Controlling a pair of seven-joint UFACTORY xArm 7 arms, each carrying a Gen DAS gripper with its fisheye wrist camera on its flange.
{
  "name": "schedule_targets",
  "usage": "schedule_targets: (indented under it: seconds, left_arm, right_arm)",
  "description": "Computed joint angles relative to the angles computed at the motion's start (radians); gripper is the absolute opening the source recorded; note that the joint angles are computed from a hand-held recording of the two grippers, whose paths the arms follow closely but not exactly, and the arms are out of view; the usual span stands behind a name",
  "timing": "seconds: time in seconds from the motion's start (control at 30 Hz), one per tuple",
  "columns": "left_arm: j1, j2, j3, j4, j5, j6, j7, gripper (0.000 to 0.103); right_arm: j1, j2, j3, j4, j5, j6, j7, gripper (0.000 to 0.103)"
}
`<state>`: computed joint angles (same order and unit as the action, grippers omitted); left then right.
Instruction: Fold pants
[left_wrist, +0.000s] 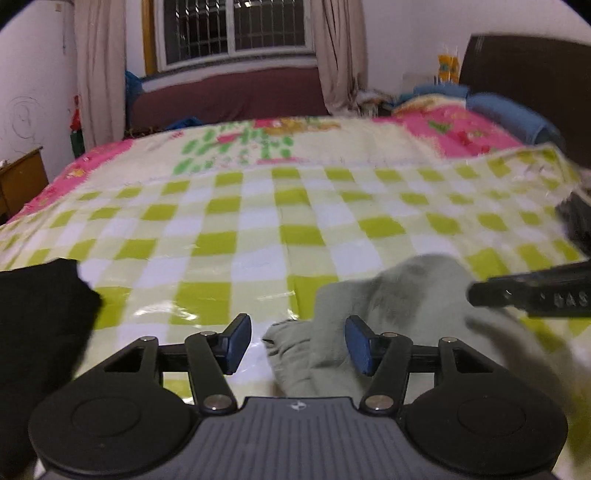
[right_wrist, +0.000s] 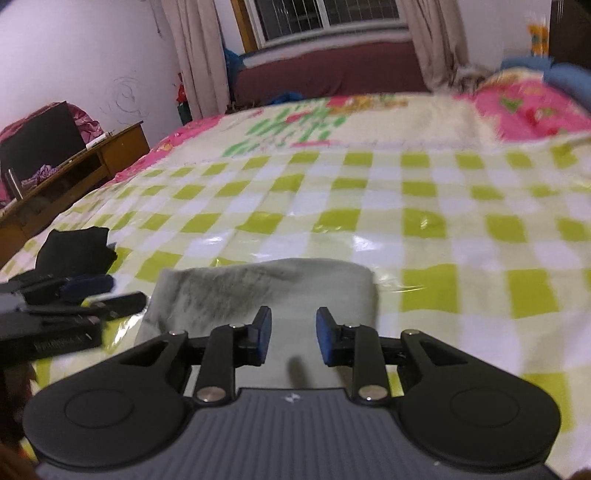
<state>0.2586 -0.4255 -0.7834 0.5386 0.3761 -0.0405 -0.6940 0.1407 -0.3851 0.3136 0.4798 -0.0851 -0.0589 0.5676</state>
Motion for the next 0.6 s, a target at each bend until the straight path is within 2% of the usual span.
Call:
schedule_targets:
  seconds: [0.07,0.1,0.17,0.23,0.37,0.47,0.5,0.57,0.6]
  left_arm:
    - [0.157,0.032,-0.148,0.041,0.053,0.028,-0.043,0.073]
    - [0.184,0.052,-0.172,0.049,0.048,0.036,-0.040,0.075]
    - [0.196,0.089,-0.167,0.053,0.066,0.031,-0.062,0.083]
    - [0.149,0.082,-0.113,0.038,0.072,0.018,-0.073,0.084]
    - [0.047,-0.002,-0.015,-0.032,0.029,-0.030,-0.068,0.084]
    - [0.001,-0.089,0.003,-0.092,-0.010,-0.021,-0.065,0.083]
    - [-0.024,-0.111,0.016,-0.113,-0.017,-0.020,-0.059,0.083]
    - [-0.058,-0.125,0.023,-0.133,-0.020,0.006,-0.034,0.084]
    - [-0.077,-0.109,0.031,-0.128,-0.017,0.031,-0.019,0.084]
  right_arm:
    - [-0.081,0.072,0.063,0.029,-0.014,-0.016,0.021,0.028]
    - [-0.094,0.111,0.064,0.049,-0.037,0.002,0.030,0.028]
    - [-0.018,0.150,-0.016,0.053,-0.008,0.014,-0.004,0.027]
    - [0.022,0.121,-0.055,0.032,0.004,0.003,-0.011,0.027]
    - [-0.011,-0.025,-0.003,-0.055,0.008,-0.008,0.024,0.028]
    - [0.036,-0.162,-0.013,-0.142,0.027,0.032,0.045,0.031]
    - [0.067,-0.184,-0.034,-0.159,0.033,0.047,0.042,0.032]
    - [0.125,-0.192,-0.074,-0.178,0.036,0.082,0.020,0.042]
    - [0.123,-0.183,-0.068,-0.179,0.035,0.099,0.021,0.042]
